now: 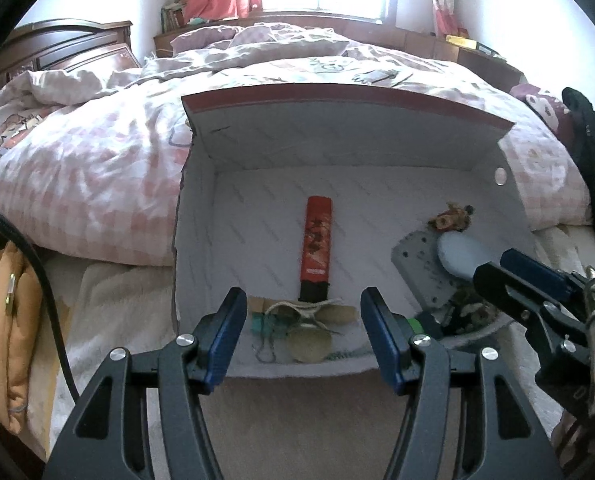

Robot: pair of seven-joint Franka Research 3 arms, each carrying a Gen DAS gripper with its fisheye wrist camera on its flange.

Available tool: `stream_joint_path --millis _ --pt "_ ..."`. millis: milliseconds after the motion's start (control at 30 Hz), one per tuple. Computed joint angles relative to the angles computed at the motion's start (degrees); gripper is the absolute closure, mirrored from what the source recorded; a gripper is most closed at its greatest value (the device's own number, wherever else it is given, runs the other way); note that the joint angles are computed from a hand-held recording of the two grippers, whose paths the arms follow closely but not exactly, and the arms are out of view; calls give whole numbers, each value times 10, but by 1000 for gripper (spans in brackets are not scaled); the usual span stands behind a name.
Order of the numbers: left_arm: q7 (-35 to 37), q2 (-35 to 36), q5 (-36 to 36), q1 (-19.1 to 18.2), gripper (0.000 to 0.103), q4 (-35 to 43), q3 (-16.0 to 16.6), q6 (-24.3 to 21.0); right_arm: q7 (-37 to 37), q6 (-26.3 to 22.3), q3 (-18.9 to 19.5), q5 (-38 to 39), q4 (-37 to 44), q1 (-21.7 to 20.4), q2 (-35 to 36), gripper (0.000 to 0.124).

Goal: Organize objects
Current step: 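Open both grippers to drop the clip and green figure into the box, then grasp the blue-grey toy piece beside the box with the right gripper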

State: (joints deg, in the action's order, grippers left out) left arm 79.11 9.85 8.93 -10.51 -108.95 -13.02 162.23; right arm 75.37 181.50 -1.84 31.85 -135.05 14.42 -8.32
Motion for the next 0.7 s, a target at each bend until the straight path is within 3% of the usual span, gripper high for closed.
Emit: stream_joint_path --millis 67,233,467,700 --pt "18 -12 -19 5 43 -15 -8 9 -6 -1 -5 7 -13 4 -14 76" --pt "63 -41 -67 7 43 -57 -20 31 69 -4 46 -66 -53 -68 -47 76" --pt "150 -73 -157 -7 43 -107 -26 42 116 -25 45 -101 -103 -87 -86 76" --pt "213 -69 -221 -27 44 -121 -27 33 65 -48 -36 -45 -111 -3 -89 76"
